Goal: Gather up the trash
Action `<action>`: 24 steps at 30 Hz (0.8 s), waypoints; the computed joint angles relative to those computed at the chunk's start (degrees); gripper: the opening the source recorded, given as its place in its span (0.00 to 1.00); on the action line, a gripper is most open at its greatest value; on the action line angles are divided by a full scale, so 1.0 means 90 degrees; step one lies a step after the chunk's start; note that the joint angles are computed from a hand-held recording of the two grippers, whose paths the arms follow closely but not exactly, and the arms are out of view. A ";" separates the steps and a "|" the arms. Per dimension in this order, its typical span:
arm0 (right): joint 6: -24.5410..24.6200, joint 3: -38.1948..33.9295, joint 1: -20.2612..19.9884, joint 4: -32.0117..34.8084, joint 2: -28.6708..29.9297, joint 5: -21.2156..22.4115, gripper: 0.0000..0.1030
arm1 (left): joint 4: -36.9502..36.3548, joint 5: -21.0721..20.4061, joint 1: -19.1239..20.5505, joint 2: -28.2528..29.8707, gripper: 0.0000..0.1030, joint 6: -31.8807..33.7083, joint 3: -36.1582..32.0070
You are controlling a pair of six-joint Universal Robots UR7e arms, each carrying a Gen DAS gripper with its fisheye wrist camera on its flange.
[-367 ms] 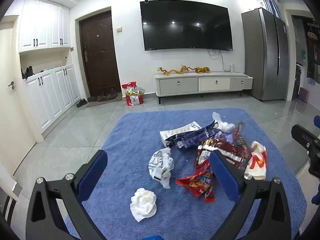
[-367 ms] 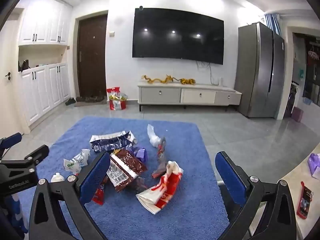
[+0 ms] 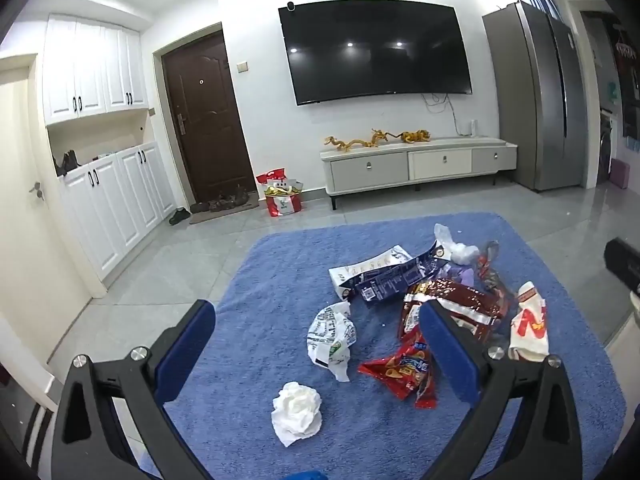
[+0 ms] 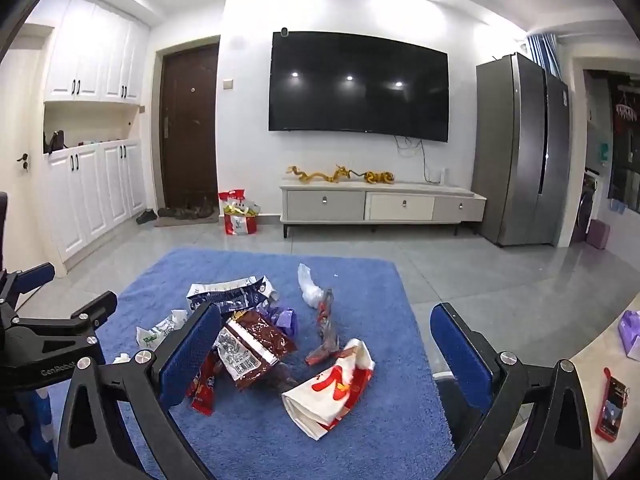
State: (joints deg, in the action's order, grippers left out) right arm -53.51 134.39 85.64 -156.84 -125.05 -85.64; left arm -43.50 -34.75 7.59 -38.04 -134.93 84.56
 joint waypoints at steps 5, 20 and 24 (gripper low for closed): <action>0.0018 -0.0017 0.0023 -0.0096 0.0153 -0.0052 1.00 | -0.0272 0.0019 -0.0001 -0.0114 1.00 0.0183 0.0135; 0.0118 -0.0002 0.0035 0.0102 0.0251 0.0031 1.00 | -0.0608 0.0117 0.0032 -0.0388 1.00 0.0193 0.0450; 0.0135 -0.0001 0.0097 0.0107 0.0273 -0.0063 1.00 | -0.0758 0.0144 0.0028 -0.0512 1.00 0.0174 0.0586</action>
State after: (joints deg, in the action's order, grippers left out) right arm -52.29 134.38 86.51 -155.88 -122.60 -86.20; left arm -50.33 -33.45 7.84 -42.65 -133.37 89.84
